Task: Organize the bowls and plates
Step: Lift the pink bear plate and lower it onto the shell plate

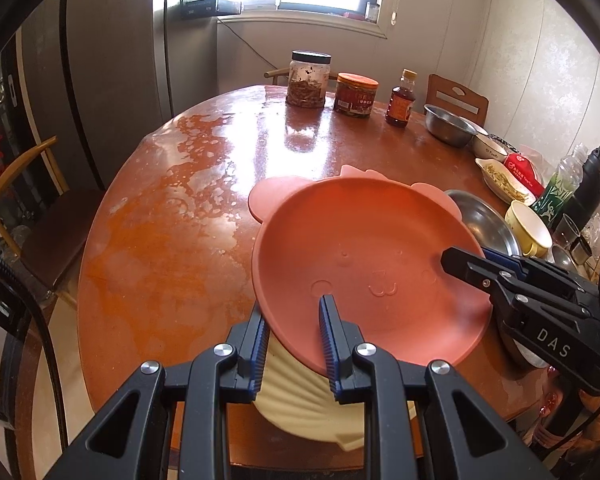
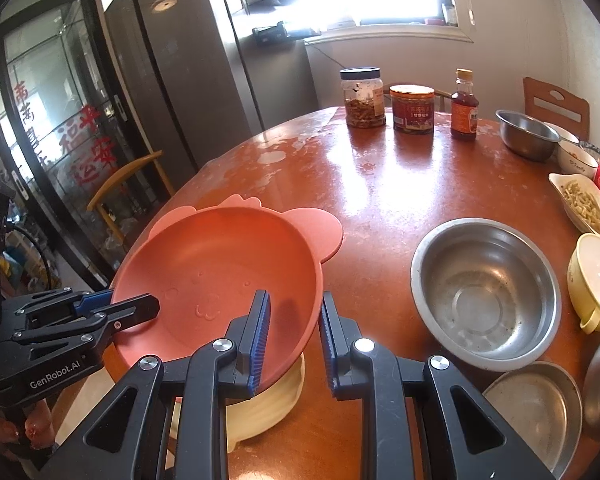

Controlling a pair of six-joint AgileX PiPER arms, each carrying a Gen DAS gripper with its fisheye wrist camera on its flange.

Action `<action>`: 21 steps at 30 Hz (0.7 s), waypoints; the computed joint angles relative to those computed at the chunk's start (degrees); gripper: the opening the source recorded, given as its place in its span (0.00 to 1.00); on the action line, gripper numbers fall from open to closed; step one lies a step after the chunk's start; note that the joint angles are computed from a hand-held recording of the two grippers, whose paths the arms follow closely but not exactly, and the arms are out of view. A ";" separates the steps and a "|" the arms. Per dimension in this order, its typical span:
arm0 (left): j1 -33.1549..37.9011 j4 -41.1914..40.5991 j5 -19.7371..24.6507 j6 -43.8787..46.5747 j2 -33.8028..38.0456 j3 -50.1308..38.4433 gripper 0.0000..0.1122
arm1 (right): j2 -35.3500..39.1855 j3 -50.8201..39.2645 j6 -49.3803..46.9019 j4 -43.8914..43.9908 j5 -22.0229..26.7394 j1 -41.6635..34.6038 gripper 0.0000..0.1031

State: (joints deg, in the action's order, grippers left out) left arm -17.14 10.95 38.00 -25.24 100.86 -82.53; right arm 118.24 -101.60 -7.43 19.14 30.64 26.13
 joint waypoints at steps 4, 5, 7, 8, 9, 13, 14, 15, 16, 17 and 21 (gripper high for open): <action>-0.66 1.31 -0.08 -2.24 -0.78 1.82 0.22 | 1.02 -0.93 -1.64 1.38 1.25 -0.40 0.25; -0.72 1.23 -0.01 -2.52 -1.00 2.35 0.22 | 1.03 -0.78 -1.88 1.50 1.40 -0.35 0.25; -0.81 1.78 -0.37 -3.29 -1.29 3.31 0.22 | 1.13 -0.59 -2.54 1.65 1.44 -0.15 0.25; -0.84 1.86 -0.25 -3.88 -1.43 3.80 0.22 | 1.25 -0.62 -2.71 1.59 1.64 -0.03 0.25; -0.93 2.11 -0.32 -4.31 -1.66 4.27 0.22 | 1.49 -0.87 -3.05 1.88 2.02 -0.03 0.25; -1.61 4.50 -0.76 -6.95 -2.37 6.60 0.22 | 2.35 -1.14 -3.78 1.79 2.44 0.44 0.25; -1.78 4.89 -0.69 -7.46 -2.48 6.95 0.22 | 2.74 -1.28 -3.82 1.54 2.52 0.59 0.25; -1.99 5.37 -0.60 -7.88 -2.51 7.26 0.22 | 3.14 -1.58 -3.40 1.03 2.82 0.74 0.25; -2.27 6.15 -0.51 -8.39 -2.60 7.66 0.22 | 3.46 -1.83 -2.99 0.57 3.05 0.89 0.25; -2.42 6.44 -0.56 -8.55 -2.74 8.14 0.22 | 3.71 -1.79 -3.15 0.44 2.96 0.97 0.25; -2.76 6.12 -0.63 -8.25 -2.95 9.13 0.22 | 4.63 -1.99 -2.34 -0.96 3.05 1.42 0.25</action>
